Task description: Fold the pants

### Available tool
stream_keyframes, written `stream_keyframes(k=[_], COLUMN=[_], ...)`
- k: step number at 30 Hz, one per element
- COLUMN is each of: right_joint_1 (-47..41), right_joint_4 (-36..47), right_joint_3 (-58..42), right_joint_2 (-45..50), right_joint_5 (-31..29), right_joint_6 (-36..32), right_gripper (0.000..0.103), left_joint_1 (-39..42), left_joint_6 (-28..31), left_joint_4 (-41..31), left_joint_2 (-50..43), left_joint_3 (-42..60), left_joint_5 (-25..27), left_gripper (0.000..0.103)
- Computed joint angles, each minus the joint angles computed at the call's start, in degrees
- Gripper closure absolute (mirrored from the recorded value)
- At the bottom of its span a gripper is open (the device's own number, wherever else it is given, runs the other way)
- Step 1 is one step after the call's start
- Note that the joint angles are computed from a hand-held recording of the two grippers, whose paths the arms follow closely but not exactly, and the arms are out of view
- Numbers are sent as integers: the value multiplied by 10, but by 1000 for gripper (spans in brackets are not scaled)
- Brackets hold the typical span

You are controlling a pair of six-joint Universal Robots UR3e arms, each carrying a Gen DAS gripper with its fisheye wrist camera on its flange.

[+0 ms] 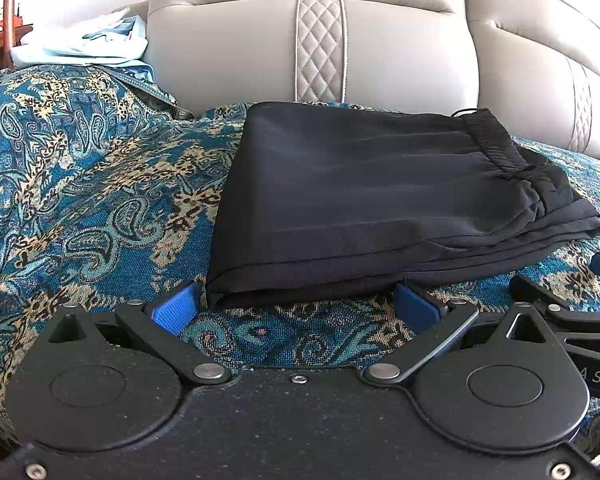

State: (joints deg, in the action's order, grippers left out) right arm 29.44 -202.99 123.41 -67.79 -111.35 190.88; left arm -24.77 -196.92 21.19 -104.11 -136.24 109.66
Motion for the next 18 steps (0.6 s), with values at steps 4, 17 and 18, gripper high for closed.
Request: stream_keyframes(k=[4,17,18], right_joint_1=[0,1,1], right_joint_4=[0,1,1], right_joint_3=[0,-2,-1], right_joint_2=[0,1,1], right_joint_5=[0,-1,-1], right_joint_6=[0,0,0], right_gripper=[0,0,0], left_joint_1=[-1,-1,-2], left_joint_6=[1,1,1], left_joint_4=[-2,-5,-4], left_joint_2=[2,2,2], left_joint_3=[1,4,3], left_joint_5=[0,1,1], left_gripper=[0,0,0])
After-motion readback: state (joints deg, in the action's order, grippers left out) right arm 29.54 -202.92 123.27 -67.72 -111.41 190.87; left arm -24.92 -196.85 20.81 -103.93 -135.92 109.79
